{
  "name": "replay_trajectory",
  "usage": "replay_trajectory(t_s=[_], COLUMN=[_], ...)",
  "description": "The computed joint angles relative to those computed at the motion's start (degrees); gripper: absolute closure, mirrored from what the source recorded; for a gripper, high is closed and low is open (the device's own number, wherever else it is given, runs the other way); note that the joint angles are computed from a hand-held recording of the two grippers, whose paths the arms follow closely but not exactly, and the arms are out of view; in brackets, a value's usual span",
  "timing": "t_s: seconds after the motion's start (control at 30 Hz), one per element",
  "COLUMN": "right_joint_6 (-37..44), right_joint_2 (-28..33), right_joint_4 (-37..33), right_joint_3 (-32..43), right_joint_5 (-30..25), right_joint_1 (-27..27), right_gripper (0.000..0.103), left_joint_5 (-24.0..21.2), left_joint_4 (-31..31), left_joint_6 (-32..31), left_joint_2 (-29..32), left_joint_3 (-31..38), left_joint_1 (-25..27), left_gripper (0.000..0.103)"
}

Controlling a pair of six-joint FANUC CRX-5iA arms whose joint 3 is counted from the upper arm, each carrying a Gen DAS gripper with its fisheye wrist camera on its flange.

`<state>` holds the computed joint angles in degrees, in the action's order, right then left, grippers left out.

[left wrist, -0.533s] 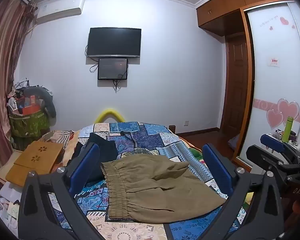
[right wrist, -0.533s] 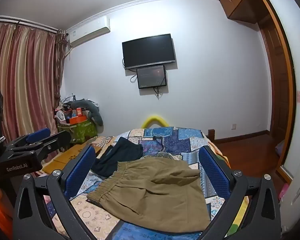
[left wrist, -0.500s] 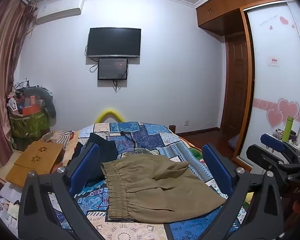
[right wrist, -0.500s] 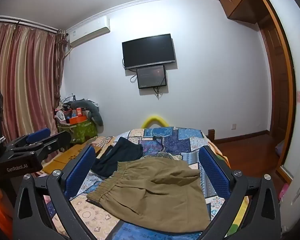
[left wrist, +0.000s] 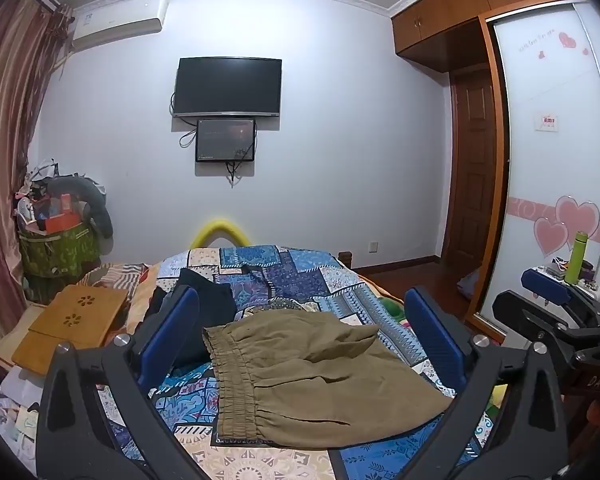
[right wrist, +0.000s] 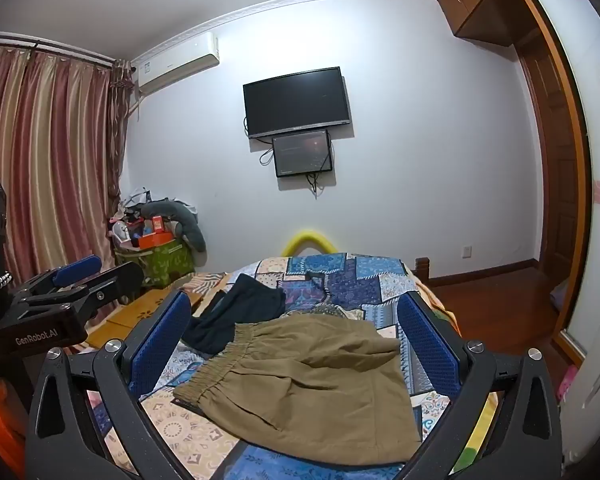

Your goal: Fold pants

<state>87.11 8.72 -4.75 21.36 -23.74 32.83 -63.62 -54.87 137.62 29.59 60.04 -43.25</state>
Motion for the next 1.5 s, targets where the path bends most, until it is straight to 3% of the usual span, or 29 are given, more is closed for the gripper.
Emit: replay_trajectory(t_s=[1.5], right_joint_6=[-0.77], right_joint_2=[0.61], right_joint_4=[0.92], right_joint_3=[0.07], right_joint_5=[0.33], right_joint_1=[0.09], right_gripper=[0.0], left_joint_5=[-0.56], left_joint_4=[-2.06], left_joint_6=[-0.3], left_joint_2=[0.14], left_joint_3=[0.93], left_joint_1=[-0.88], left_gripper=[0.0])
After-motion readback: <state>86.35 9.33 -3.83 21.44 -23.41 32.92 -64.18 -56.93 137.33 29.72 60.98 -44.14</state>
